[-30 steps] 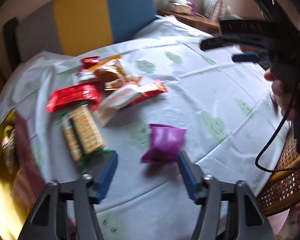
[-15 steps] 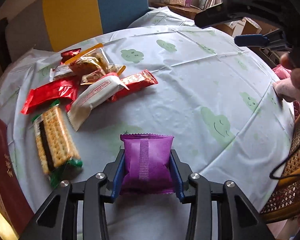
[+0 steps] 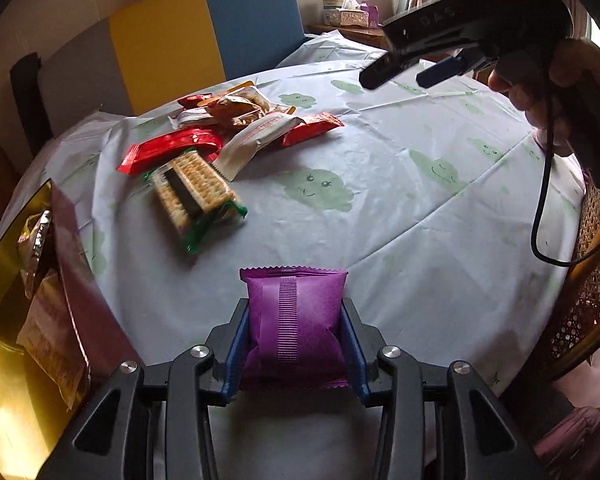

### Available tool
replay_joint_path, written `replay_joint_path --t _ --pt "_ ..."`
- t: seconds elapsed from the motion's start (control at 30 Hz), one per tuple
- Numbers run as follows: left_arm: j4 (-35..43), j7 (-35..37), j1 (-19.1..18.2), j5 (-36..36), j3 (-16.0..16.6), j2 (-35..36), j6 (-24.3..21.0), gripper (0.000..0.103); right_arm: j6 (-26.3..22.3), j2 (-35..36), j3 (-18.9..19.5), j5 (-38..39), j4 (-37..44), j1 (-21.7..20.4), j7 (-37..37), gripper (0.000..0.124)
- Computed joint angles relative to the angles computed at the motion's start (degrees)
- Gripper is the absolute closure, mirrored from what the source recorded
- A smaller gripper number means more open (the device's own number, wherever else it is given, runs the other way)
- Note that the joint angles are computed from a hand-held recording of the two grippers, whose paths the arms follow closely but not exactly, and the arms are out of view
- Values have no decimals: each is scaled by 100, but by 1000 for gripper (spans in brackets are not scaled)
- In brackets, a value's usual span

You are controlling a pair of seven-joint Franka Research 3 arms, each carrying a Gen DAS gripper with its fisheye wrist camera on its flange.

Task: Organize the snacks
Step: 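Carry the purple pouch toward the tin while the right tool grasps the white wafer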

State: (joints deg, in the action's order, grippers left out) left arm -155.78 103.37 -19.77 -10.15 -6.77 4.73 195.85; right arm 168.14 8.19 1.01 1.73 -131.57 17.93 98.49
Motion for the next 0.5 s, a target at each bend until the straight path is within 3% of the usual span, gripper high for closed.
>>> replay_joint_path --t 0.13,0.27,0.43,0.5 --pt "-16 -355 176 345 -100 91 166 60 44 70 32 -503 48 196 -274 54" --pt "-45 -885 470 959 -206 132 290 60 -34 291 -30 -1173 400 493 -699 55" --pt "-62 -1257 622 1374 -217 173 396 59 -642 886 53 -1600 1318 650 -1703 55" --pt "-66 -1402 692 1547 -228 192 436 59 -869 1195 -203 -2075 1708 952 -1727 55"
